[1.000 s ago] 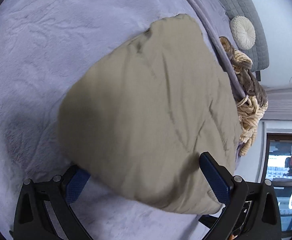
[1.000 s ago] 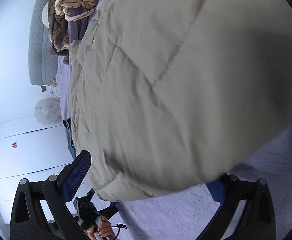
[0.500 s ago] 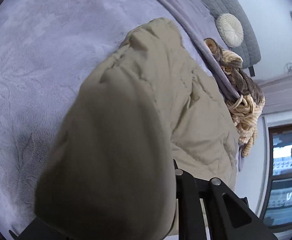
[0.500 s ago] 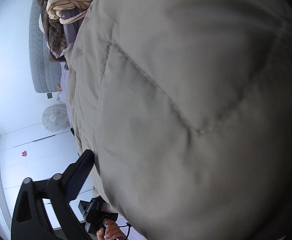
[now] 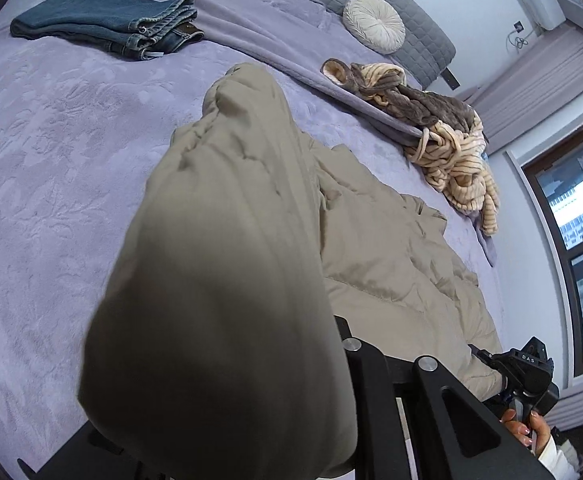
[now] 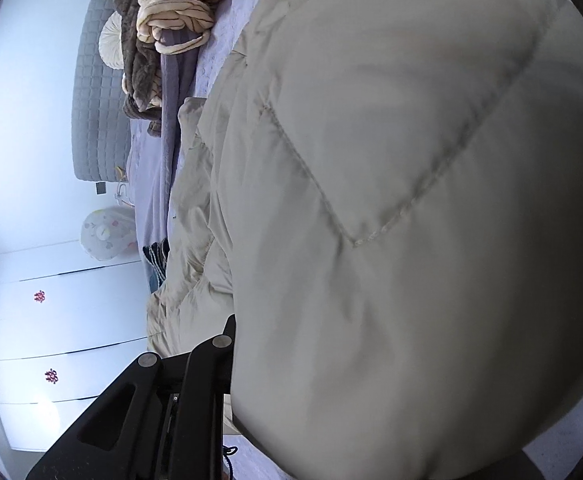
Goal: Fold large clothes
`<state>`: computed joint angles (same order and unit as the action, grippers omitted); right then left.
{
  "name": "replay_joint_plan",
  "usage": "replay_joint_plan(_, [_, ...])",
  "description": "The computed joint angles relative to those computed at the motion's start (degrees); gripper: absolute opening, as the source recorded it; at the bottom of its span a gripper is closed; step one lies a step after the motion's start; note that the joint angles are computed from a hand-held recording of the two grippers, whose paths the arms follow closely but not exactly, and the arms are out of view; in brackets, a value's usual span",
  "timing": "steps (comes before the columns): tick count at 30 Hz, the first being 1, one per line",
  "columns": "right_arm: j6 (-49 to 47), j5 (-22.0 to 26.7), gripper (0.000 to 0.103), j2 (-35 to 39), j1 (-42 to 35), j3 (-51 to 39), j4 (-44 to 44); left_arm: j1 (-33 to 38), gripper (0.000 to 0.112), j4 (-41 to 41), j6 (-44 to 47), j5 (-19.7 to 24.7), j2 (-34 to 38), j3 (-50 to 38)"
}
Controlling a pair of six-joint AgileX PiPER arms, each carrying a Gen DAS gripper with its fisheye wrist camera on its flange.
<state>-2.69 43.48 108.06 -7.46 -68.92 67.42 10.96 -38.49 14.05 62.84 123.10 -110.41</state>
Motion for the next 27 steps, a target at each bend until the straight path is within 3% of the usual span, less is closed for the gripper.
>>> replay_joint_plan(7, [-1.3,-1.4,0.022,-16.3,1.6,20.0,1.8,4.9,0.017,-1.3,10.7,1.1,-14.1,21.4])
replay_joint_plan(13, [-2.2,2.4,0.022,-30.2,-0.9,35.4,1.2,11.6,0.017,-0.7,16.5,3.0,-28.3,41.3])
replay_joint_plan(16, [-3.0,5.4,0.022,-33.1,-3.2,39.4,0.0,13.3,0.018,1.7,17.1,2.1,-32.8,49.4])
replay_joint_plan(18, [-3.7,6.8,0.027,-33.6,-4.5,41.2,-1.0,13.4,0.022,4.9,15.2,0.2,-34.7,53.7])
replay_joint_plan(20, [-1.1,8.5,0.042,-33.3,-5.5,41.3,-4.0,13.1,0.047,10.6,10.2,-1.6,-36.8,56.5])
replay_joint_plan(21, [-0.5,9.6,0.048,-32.4,-6.1,40.2,-5.1,13.2,0.053,13.5,8.0,-1.9,-38.4,57.4])
replay_joint_plan(23, [1.6,12.8,0.063,-34.1,-7.8,39.3,-9.5,16.2,0.055,15.3,9.6,0.5,-41.4,58.2])
replay_joint_plan(27, [3.9,22.8,0.065,-39.2,-13.3,35.6,-19.6,23.6,0.055,19.4,14.1,5.4,-47.4,56.4])
